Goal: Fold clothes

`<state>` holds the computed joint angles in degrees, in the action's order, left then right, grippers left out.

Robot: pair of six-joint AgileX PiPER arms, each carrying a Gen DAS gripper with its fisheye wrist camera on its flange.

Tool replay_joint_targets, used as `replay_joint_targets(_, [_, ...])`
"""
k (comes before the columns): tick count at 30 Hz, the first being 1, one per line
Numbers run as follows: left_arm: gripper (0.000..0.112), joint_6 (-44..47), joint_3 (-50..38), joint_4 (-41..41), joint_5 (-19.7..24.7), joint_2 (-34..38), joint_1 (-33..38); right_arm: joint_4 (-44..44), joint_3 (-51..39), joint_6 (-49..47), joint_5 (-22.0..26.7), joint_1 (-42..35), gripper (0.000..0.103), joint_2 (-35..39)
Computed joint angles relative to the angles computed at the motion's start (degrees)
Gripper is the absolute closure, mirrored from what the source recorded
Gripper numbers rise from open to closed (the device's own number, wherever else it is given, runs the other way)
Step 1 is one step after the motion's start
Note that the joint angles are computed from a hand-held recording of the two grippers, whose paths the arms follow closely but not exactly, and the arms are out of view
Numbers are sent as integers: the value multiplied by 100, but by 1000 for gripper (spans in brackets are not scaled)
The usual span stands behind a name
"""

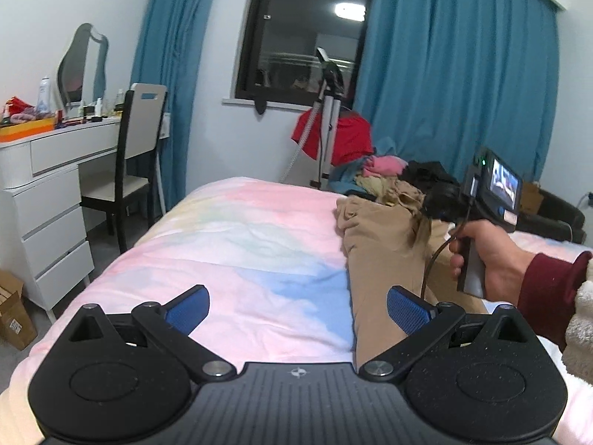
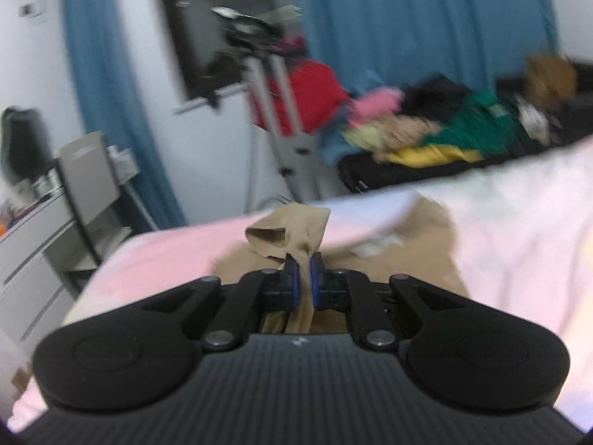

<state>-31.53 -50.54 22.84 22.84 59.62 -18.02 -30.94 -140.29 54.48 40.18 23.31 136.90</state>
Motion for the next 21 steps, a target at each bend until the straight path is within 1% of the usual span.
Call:
replay_joint_targets(1, [9, -233, -22, 223, 38, 80, -124, -58, 530, 236, -259, -85, 93, -192])
replay_joint_targets(3, [9, -526, -20, 475, 25, 203, -262, -78, 1215, 465, -691, -199, 92, -417])
replay_joint_targets(4, [9, -649, -38, 592, 38, 295, -330, -21, 1434, 456, -874, -237, 91, -484])
replay_joint_targets(5, [9, -542, -91, 500, 16, 396, -285, 69, 1597, 377, -1027, -252, 90, -545])
replay_joint_targets(6, [9, -616, -120, 577, 12, 461, -310, 217, 1601, 196, -1064, -257, 88, -549])
replay_joint_targets(8, [9, -789, -177, 748, 9, 590, -368, 390, 1698, -128, -1059, -235, 70, -657])
replay_joint_targets(9, [10, -881, -180, 843, 30, 613, -409, 316, 1806, -173, -1070, -196, 45, -766])
replay_joint_targets(10, [10, -971, -183, 935, 52, 637, -451, 161, 1932, -159, -1086, -141, 27, -896])
replay_joint_targets(11, [9, -1058, -186, 1025, 74, 660, -492, 15, 2041, -156, -1093, -86, 24, -1019])
replay_joint_targets(14, [10, -1277, -177, 1255, 133, 702, -629, -180, 2757, -341, -1252, 60, 24, -1698])
replay_joint_targets(16, [10, -1386, -145, 1375, 164, 692, -746, -344, 3359, -276, -1343, 177, 24, -2272])
replay_joint_targets(18, [10, -1206, -126, 1296, 207, 675, -823, -576, 4070, -38, -1446, 307, 24, -2935])
replay_joint_targets(21, [10, -159, -187, 476, 206, 686, -739, -909, 5193, 551, -1384, 606, 24, -4065])
